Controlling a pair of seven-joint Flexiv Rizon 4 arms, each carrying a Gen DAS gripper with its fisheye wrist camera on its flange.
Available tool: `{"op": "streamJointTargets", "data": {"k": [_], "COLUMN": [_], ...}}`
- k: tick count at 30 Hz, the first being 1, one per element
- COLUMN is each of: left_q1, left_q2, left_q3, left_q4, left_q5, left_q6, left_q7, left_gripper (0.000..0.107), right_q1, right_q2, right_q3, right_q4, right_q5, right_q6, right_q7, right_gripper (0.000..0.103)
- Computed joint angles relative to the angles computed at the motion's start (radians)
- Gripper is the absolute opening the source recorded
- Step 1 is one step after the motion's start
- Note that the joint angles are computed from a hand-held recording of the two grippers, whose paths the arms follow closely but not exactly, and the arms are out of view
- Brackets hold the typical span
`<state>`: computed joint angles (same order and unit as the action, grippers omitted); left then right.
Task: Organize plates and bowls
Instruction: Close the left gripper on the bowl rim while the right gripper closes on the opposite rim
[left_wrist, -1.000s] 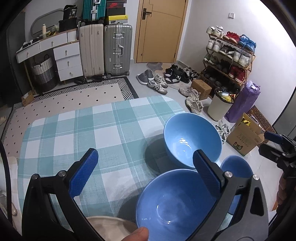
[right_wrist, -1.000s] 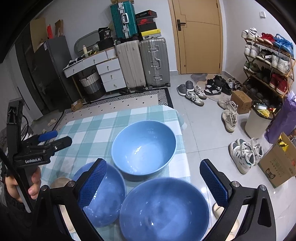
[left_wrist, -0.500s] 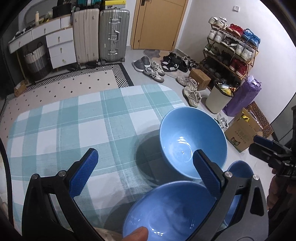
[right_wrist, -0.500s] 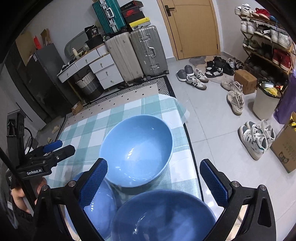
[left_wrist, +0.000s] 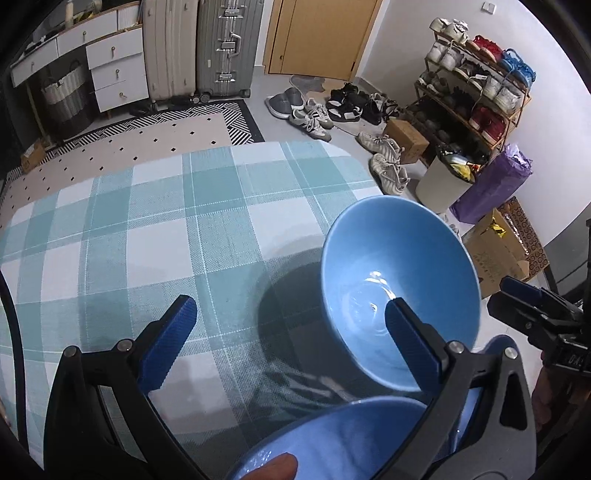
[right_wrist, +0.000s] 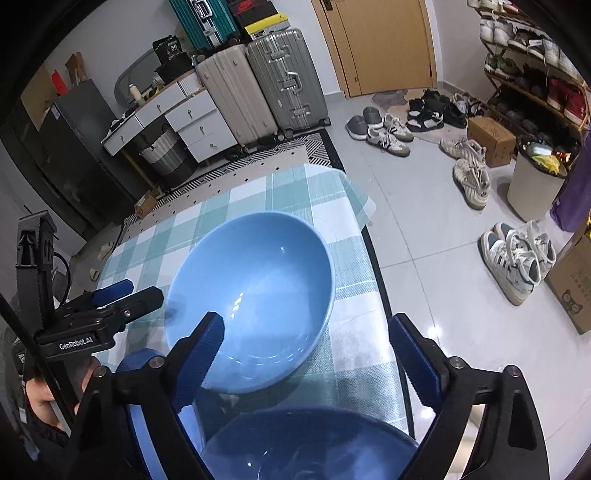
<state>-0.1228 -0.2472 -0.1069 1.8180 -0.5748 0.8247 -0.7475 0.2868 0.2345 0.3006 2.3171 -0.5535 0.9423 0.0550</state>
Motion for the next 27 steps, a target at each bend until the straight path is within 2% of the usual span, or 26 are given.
{"op": "streamJointTargets", "data": {"k": [2, 4, 6, 13, 15, 19, 21, 23, 25, 27], "left_q1": [-0.001, -0.004, -0.006, -0.009, -0.011, -0.013, -0.014, -0.015, -0.014, -0.012], "left_q2": [-0.013, -0.022, -0.03, -0.041, -0.043, -0.041, -0.041, -0.042, -0.039, -0.04], "left_q3": [-0.004, -0.007, -0.009, -0.023, -0.027, -0.028, -0.025, -0.024, -0.024, -0.026], "left_q4": [-0.008, -0.011, -0.013, -0.007, -0.004, 0.002, 0.0, -0.001, 0.001, 0.003], "left_q5": [0.001, 0.002, 0.006, -0.01, -0.023, -0.04, -0.039, -0.038, -0.037, -0.047], "left_q6": [-0.01, -0.013, -0.012, -0.035, -0.039, -0.044, -0.047, -0.046, -0.046, -0.046], "left_q7": [-0.003, -0.007, -0.007, 0.032, 0.039, 0.054, 0.049, 0.05, 0.058, 0.072], "left_gripper": [0.098, 0.089, 0.076, 0.056, 0.046, 0.032, 0.021, 0.016, 0.013, 0.011], "right_q1": [0.0, 0.001, 0.0, -0.005, -0.001, 0.003, 0.003, 0.004, 0.007, 0.012], "right_q2": [-0.008, -0.021, -0.028, -0.037, -0.041, -0.042, -0.044, -0.045, -0.046, -0.048], "right_q3": [-0.006, -0.009, -0.01, -0.017, -0.014, -0.013, -0.013, -0.014, -0.015, -0.013], "right_q4": [0.007, 0.002, 0.001, 0.012, 0.005, 0.003, 0.001, 0.001, -0.002, -0.009], "right_q5": [0.009, 0.016, 0.011, 0.002, 0.002, -0.001, -0.006, -0.006, 0.002, 0.008], "right_q6": [0.026, 0.024, 0.026, 0.071, 0.05, 0.044, 0.041, 0.04, 0.032, 0.01], "right_q7": [-0.007, -0.016, -0.014, -0.012, -0.017, -0.019, -0.015, -0.013, -0.023, -0.035], "right_gripper": [0.087, 0.081, 0.079, 0.07, 0.065, 0.059, 0.054, 0.048, 0.046, 0.037]}}
